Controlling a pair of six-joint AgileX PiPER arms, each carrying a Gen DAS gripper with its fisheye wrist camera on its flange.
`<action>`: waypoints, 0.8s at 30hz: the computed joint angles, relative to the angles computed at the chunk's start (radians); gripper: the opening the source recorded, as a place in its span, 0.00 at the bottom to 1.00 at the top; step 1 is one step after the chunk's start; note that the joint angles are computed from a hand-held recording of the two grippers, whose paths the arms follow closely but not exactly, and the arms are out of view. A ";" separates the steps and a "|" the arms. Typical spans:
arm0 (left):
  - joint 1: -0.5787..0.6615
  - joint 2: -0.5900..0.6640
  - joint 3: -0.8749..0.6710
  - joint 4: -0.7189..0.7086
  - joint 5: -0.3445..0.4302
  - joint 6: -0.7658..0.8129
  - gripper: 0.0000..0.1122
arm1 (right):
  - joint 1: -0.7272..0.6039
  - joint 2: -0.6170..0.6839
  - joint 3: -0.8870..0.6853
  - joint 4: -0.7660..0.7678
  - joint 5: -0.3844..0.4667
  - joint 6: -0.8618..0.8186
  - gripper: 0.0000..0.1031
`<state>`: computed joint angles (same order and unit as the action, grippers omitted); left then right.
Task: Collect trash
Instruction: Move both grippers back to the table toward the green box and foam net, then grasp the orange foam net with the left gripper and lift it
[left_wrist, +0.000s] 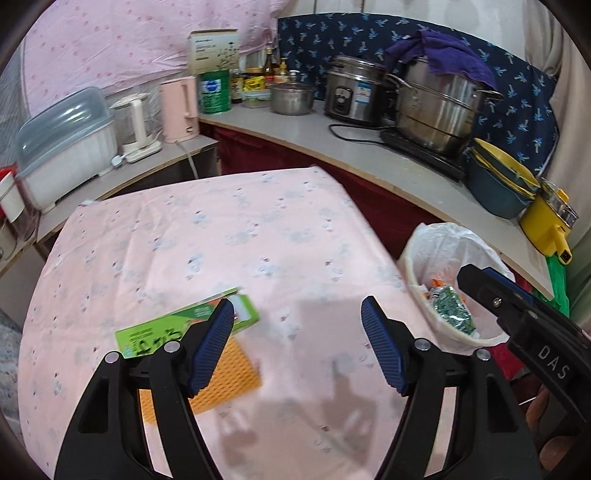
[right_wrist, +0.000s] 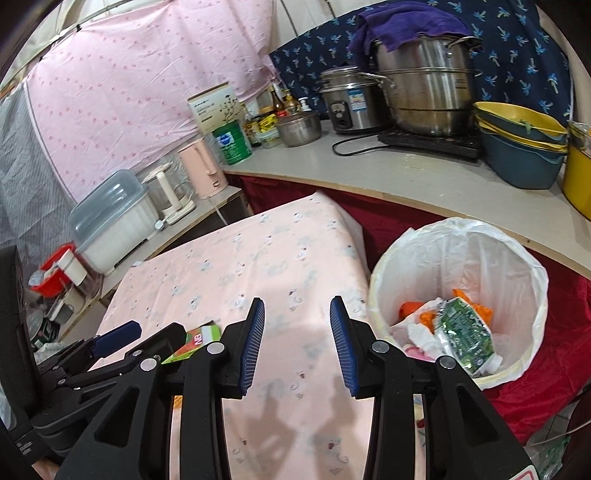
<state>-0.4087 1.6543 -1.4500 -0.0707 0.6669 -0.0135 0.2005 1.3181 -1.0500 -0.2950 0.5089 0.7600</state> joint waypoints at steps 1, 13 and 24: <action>0.013 -0.008 0.018 -0.003 -0.004 0.006 0.60 | 0.011 0.008 -0.003 -0.004 -0.001 0.006 0.35; 0.202 -0.061 0.223 -0.090 -0.044 0.144 0.66 | 0.137 0.114 -0.042 -0.043 -0.007 0.071 0.35; 0.310 -0.030 0.302 -0.199 -0.056 0.250 0.77 | 0.202 0.205 -0.080 -0.034 -0.020 0.078 0.40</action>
